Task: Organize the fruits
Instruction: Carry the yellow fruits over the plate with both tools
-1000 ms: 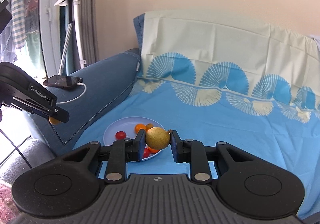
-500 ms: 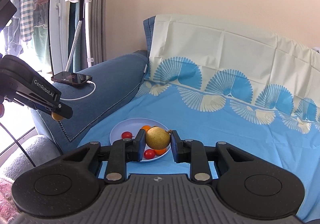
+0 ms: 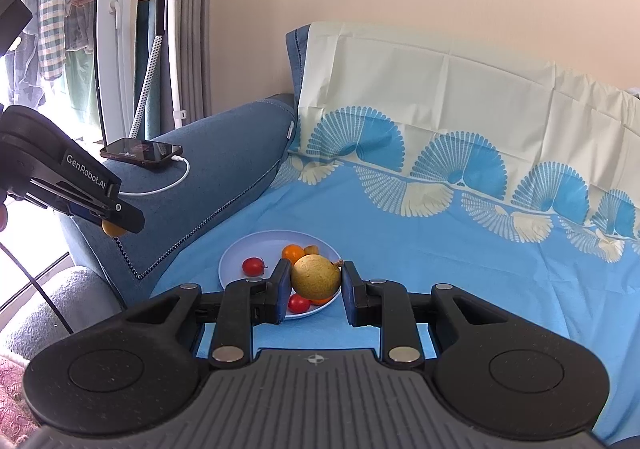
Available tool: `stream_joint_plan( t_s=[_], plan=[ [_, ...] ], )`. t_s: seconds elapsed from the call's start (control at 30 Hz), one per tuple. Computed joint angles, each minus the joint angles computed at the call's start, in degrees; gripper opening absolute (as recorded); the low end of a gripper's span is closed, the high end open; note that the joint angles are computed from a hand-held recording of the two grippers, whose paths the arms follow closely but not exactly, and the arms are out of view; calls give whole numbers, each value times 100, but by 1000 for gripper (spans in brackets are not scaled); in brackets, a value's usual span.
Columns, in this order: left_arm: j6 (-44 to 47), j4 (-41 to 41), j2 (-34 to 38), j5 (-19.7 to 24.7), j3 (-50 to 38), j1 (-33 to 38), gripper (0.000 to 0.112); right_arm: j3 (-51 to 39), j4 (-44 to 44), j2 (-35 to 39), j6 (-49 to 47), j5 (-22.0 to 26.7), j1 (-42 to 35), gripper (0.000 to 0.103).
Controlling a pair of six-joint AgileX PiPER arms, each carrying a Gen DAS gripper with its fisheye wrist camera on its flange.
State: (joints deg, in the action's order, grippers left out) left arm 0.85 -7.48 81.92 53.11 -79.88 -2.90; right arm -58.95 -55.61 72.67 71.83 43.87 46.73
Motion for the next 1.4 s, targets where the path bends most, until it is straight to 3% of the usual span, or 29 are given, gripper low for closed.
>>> stream_joint_plan(
  t_s=[0.83,1.4],
  plan=[
    [-152,172,426,58,-319,-62,27,-121,392,258,-393,-312,-348,27],
    [-477,522,1805,396,-1580,-260,27,-579,1490,1055,-1541,-1219,-1348,27]
  ],
)
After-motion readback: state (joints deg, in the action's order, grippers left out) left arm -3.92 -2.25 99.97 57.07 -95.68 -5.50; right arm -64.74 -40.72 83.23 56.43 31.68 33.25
